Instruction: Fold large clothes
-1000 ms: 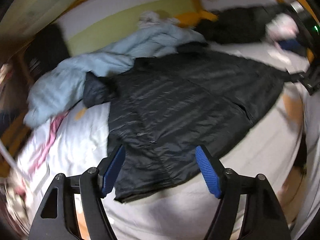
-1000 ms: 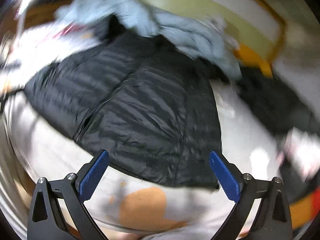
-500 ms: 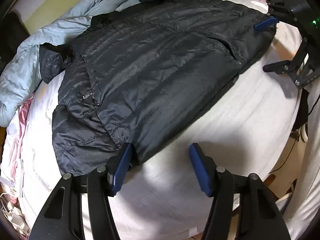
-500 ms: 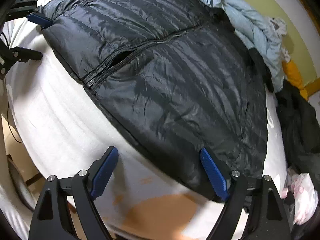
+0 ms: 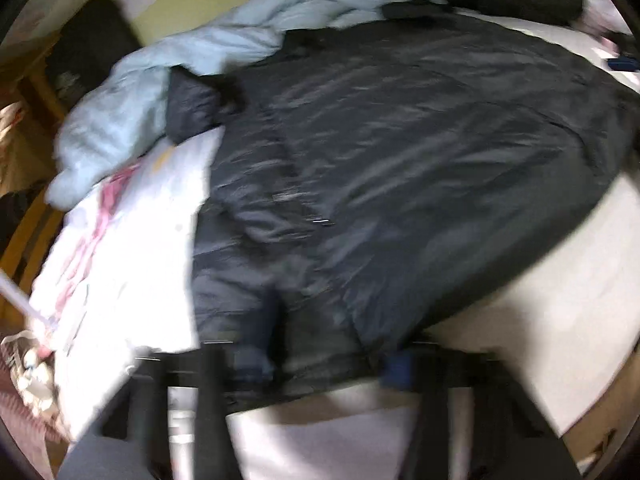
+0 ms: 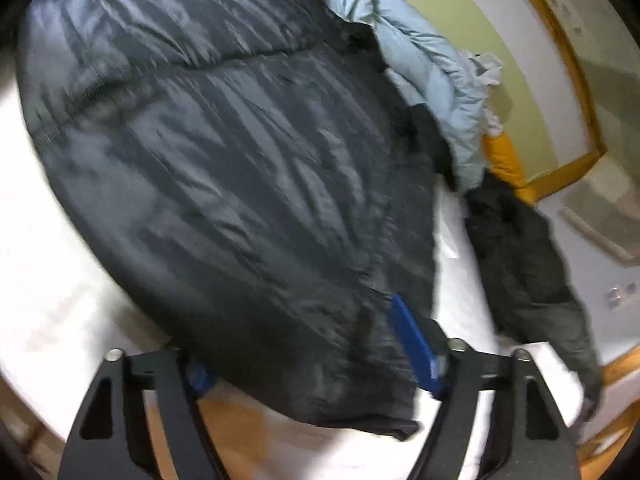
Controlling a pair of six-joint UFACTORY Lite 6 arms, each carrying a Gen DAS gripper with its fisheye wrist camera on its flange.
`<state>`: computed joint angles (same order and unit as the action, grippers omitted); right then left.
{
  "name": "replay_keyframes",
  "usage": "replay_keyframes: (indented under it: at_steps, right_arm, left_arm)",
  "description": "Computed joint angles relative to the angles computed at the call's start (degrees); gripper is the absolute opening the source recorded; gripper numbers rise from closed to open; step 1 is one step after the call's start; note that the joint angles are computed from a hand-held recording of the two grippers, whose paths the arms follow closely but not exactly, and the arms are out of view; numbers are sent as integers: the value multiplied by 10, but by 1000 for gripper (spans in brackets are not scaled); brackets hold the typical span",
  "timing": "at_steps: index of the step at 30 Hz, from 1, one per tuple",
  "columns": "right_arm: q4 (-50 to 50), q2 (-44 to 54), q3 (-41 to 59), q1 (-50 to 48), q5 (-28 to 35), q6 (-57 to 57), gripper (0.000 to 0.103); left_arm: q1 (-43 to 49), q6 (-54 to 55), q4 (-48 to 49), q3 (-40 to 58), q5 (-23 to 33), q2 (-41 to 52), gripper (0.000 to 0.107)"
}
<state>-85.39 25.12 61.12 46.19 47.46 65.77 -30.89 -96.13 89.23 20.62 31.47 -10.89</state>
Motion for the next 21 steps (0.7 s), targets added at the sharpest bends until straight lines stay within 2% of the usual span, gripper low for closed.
replay_keyframes:
  at_steps: [1, 2, 3, 4, 6, 10, 13, 14, 16, 18, 21]
  right_arm:
    - [-16, 7, -5, 7, 35, 15, 62]
    - [-18, 7, -8, 6, 52, 15, 33]
    - [4, -2, -6, 0, 45, 6, 15]
    - [29, -21, -5, -16, 14, -11, 8]
    - [80, -95, -32, -36, -58, -23, 8]
    - [151, -255, -116, -18, -93, -65, 7]
    - [261, -349, -161, -31, -128, -170, 7]
    - [298, -376, -166, -33, -129, -206, 7]
    - [371, -395, -153, -71, -149, -288, 7]
    - [424, -348, -93, -125, -184, -348, 7]
    - [445, -255, 18, -163, -198, -356, 7]
  left_arm:
    - [7, 6, -10, -7, -1, -17, 11]
    - [20, 17, -15, -15, -16, -40, 9]
    - [22, 38, -35, -24, -23, -66, 6]
    - [5, 65, -66, -32, -8, -95, 6]
    - [-45, 105, -113, -42, 44, -144, 6]
    - [-165, 267, -289, -49, 181, -323, 6]
    - [-213, 346, -347, -15, 261, -390, 6]
    - [-199, 371, -357, 3, 257, -388, 7]
    - [-122, 434, -382, 47, 197, -357, 7]
    - [-49, 458, -382, 77, 130, -316, 7]
    - [41, 433, -339, 141, 43, -193, 7]
